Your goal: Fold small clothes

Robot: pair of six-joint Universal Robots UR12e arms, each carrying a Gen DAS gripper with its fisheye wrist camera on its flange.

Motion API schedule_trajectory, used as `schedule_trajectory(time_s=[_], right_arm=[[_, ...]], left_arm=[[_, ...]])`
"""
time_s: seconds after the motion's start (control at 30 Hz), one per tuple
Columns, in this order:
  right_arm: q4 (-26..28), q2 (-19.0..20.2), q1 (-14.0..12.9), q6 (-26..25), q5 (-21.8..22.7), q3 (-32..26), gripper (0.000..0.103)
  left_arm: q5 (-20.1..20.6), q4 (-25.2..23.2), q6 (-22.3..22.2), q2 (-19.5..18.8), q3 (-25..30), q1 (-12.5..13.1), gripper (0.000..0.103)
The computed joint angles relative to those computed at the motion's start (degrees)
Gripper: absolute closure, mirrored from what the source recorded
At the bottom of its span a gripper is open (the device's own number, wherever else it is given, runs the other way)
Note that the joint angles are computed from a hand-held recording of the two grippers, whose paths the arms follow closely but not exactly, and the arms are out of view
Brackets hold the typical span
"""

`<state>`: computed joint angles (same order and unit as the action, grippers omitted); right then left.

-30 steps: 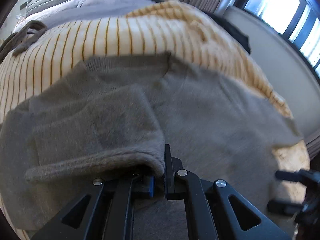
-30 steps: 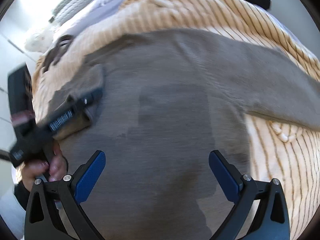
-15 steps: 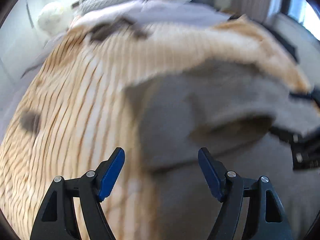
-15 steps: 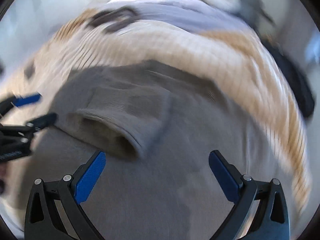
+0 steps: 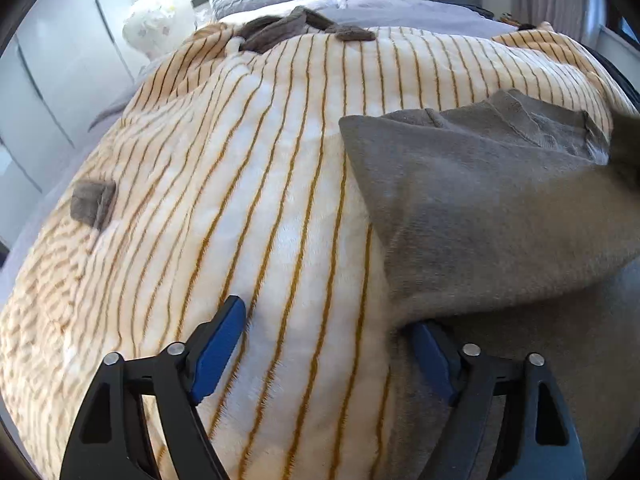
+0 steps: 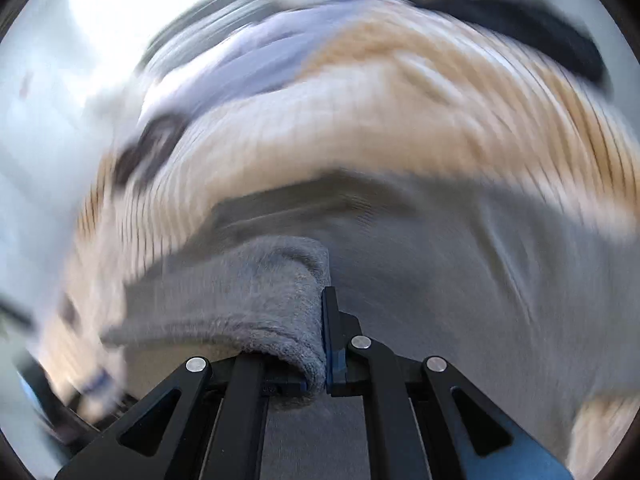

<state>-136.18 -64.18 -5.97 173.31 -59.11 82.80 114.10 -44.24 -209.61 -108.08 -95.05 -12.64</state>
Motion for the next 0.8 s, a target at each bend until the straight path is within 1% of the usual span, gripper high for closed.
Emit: schedule_trajectory(time_s=[0.07,0.13,0.2,0.23,0.27,0.3,0.33,0.37,0.4,0.43,0.5,0.57,0.63,0.67,0.7,0.73,0.77,0.8], right_arm=[[2.2,0.6,-2.2,6.7,4.3,0.9,0.097],[3.7,1.0,-3.8,11.2,8.7,2.1,0.095],[2.7,1.4,-5.2,17.1,12.3,3.4,0.094],[1.9,1.6,-5.9,20.0,14.3,3.9,0.093],[0.8,1.5,-6.6,22.6,15.5,4.7,0.092],[0.4,1.1,-7.2,24.1,16.5,5.5,0.089],[0.9,0.9,-7.6,24.5,17.3,5.7,0.084],[2.1,0.1,-7.9,24.0,18.4,6.4,0.080],[3.3,-0.3,-7.9,22.9,19.4,6.8,0.071],[5.6,-0.8,-7.9,20.7,20.8,7.1,0.063],[12.5,-1.8,-7.0,14.2,25.0,7.4,0.053],[20.1,-2.2,-5.0,7.8,28.6,7.4,0.052],[26.0,-1.8,-2.4,3.3,31.5,7.0,0.052],[27.5,-1.4,-1.0,3.0,32.3,6.8,0.052],[27.8,-1.1,-0.1,3.6,32.6,6.9,0.052],[27.2,-0.7,0.8,5.0,32.8,7.0,0.052],[25.9,-0.6,1.5,7.1,33.0,7.4,0.052],[23.4,-0.3,2.0,9.8,33.5,8.1,0.052]], left_arm=[[-0.1,0.1,1.5,0.1,0.0,0.1,0.020],[-1.2,-0.1,2.5,0.6,-0.3,0.4,0.020],[-3.6,-0.4,3.9,1.9,-1.1,1.0,0.020],[-4.1,-1.5,4.4,2.5,-1.2,1.1,0.020],[-3.7,-2.9,4.5,3.0,-1.2,1.0,0.020],[-4.3,-3.4,4.7,3.6,-1.3,1.3,0.020],[-6.6,-3.0,4.7,4.4,-1.8,2.1,0.020],[-8.6,-2.3,4.4,4.8,-1.9,2.8,0.020],[-11.2,-1.7,4.1,4.8,-1.7,3.8,0.020],[-13.4,-1.6,4.1,4.5,-1.2,4.6,0.020],[-17.8,-1.5,4.6,2.3,1.2,6.4,0.020],[-20.0,-0.2,5.5,-0.2,3.6,7.3,0.020],[-22.8,-1.4,5.7,-2.7,6.3,8.2,0.020],[-24.5,-2.2,5.7,-4.0,7.6,8.6,0.020],[-25.0,-3.1,5.7,-5.0,8.8,8.8,0.020],[-24.8,-3.5,5.6,-5.5,9.4,8.8,0.021],[-25.0,-3.2,5.6,-5.9,9.8,8.9,0.025],[-25.9,-2.6,5.6,-6.1,9.8,9.0,0.047]])
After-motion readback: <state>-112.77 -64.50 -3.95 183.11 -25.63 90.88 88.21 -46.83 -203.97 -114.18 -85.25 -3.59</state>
